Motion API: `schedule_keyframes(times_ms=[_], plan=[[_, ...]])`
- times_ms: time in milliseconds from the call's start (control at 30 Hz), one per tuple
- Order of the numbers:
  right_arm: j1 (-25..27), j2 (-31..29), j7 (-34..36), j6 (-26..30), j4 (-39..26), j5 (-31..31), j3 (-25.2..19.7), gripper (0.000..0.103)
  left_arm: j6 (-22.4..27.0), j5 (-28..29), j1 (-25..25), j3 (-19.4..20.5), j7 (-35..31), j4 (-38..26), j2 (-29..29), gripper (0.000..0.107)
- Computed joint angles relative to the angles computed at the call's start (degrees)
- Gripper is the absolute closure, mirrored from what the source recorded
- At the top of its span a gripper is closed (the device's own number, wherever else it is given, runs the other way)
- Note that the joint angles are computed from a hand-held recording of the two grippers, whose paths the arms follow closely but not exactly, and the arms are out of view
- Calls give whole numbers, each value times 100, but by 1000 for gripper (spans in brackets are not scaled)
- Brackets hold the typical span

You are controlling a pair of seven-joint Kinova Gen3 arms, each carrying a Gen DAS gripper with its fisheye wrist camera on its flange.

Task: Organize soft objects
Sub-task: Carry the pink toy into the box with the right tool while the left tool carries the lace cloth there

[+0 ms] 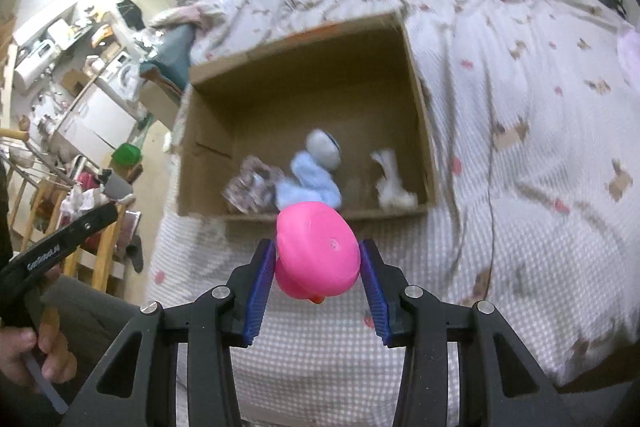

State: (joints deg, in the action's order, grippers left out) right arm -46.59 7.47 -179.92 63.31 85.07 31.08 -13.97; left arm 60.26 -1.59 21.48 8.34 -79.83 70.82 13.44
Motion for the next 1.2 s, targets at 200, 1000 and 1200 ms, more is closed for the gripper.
schedule_keyframes(times_ms=[200, 1000, 1200], plan=[[433, -303, 63, -748, 169, -56, 51, 58, 42, 111, 23, -3, -43, -590, 269, 93], [1046, 389, 840, -1547, 410, -830, 337, 58, -258, -185, 659, -164, -486, -985, 1577, 92], [1011, 668, 1320, -1186, 71, -1215, 506, 58, -103, -148, 641, -191, -339, -1141, 1779, 92]])
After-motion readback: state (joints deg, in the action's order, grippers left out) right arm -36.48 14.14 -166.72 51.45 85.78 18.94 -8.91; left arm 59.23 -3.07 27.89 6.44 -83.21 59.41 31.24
